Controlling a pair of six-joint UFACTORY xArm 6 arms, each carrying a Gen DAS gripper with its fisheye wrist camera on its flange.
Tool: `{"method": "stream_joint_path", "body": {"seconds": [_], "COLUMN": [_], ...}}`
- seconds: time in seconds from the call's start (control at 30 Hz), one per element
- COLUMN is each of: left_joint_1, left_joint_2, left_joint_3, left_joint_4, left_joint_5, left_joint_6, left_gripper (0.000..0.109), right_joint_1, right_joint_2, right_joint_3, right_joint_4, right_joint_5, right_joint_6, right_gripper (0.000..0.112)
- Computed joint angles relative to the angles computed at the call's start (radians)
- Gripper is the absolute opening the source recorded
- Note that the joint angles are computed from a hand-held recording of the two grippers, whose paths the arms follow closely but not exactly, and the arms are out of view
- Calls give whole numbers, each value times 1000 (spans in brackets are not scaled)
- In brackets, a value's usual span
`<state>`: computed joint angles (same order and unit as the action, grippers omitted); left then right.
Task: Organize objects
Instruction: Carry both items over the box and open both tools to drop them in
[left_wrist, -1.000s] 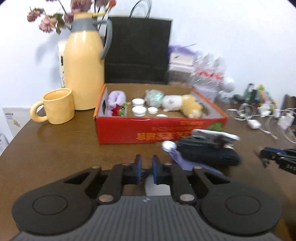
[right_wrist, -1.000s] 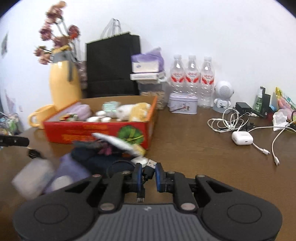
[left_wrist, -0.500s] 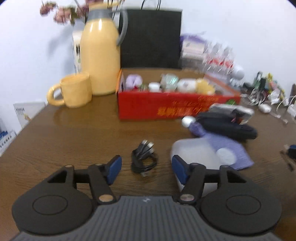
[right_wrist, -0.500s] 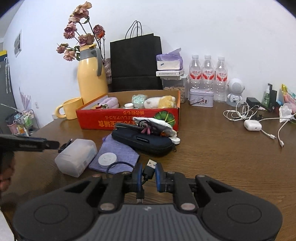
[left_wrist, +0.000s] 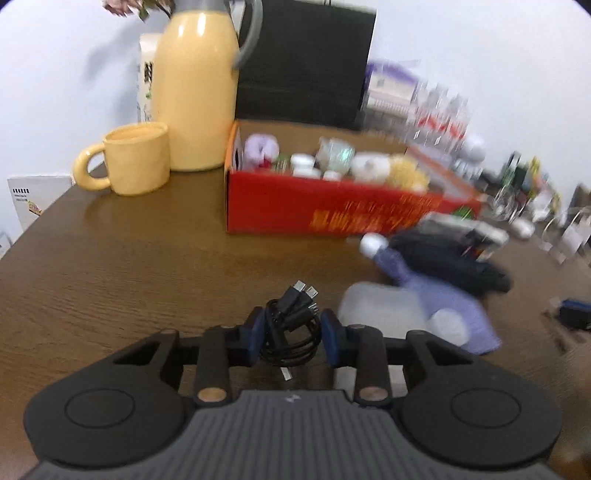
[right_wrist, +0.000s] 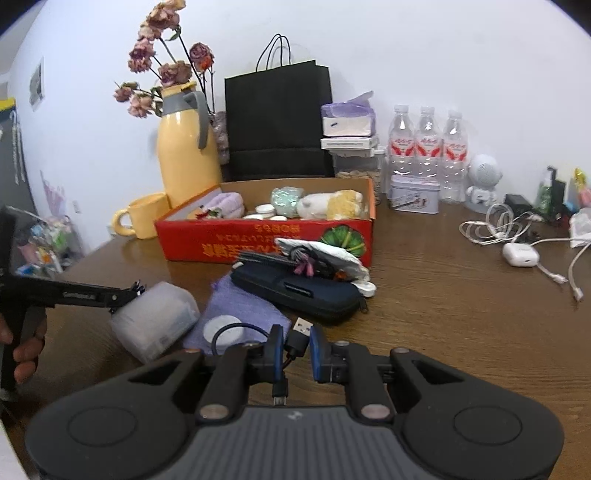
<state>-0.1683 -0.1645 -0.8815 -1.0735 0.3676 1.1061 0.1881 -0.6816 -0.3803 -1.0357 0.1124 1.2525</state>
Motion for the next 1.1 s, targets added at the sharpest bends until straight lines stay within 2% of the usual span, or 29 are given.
{"method": "stream_joint_path", "body": {"seconds": [0.1, 0.17, 0.23, 0.3, 0.37, 0.4, 0.5, 0.53, 0.57, 0.63, 0.67, 0.73, 0.77, 0.8, 0.93, 1.03, 1.1], "left_joint_1": [35, 54, 51, 19, -21, -35, -78, -87, -87, -82, -78, -70, -68, -68, -65, -60, -56], "left_joint_2": [-19, 15, 90, 195, 365, 451, 715, 795, 864, 992, 1028, 1035, 1023, 1019, 967, 843, 728], "left_joint_3": [-53, -130, -238, -379, -588, -692, -1006, -1111, -1216, -1418, -1473, -1474, -1449, -1438, -1350, -1187, -1038], "left_joint_4": [-88, -131, -111, -58, 91, 195, 509, 604, 662, 699, 693, 663, 653, 647, 631, 571, 491], "left_joint_5": [94, 176, 235, 237, 240, 256, 279, 298, 360, 457, 481, 470, 457, 454, 442, 381, 315], "left_joint_6": [68, 100, 76, 47, -48, -143, -404, -488, -533, -633, -649, -638, -629, -626, -597, -536, -441], "left_gripper": [33, 33, 33, 33, 34, 34, 34, 35, 36, 43, 52, 60, 63, 65, 65, 65, 76], "right_joint_1": [-41, -70, -65, -78, -64, -54, -43, -46, -51, -55, -54, -51, -50, -51, -64, -70, -66], "right_joint_2": [53, 150, 215, 351, 503, 607, 873, 965, 1042, 1177, 1215, 1235, 1222, 1212, 1210, 1161, 1082], "right_joint_3": [-29, -113, -162, -300, -483, -588, -902, -1007, -1111, -1300, -1346, -1374, -1352, -1329, -1318, -1256, -1167], "right_joint_4": [181, 315, 421, 456, 548, 653, 931, 959, 950, 898, 847, 833, 839, 814, 748, 845, 863], "right_joint_5": [-90, -167, -200, -218, -133, -112, 57, 106, 192, 353, 384, 427, 406, 375, 359, 312, 259], "right_joint_6": [-174, -339, -491, -582, -712, -816, -1070, -1090, -1069, -984, -938, -936, -946, -938, -897, -912, -917], "right_gripper": [14, 14, 14, 14, 14, 14, 14, 14, 15, 17, 23, 25, 34, 35, 33, 35, 38]}}
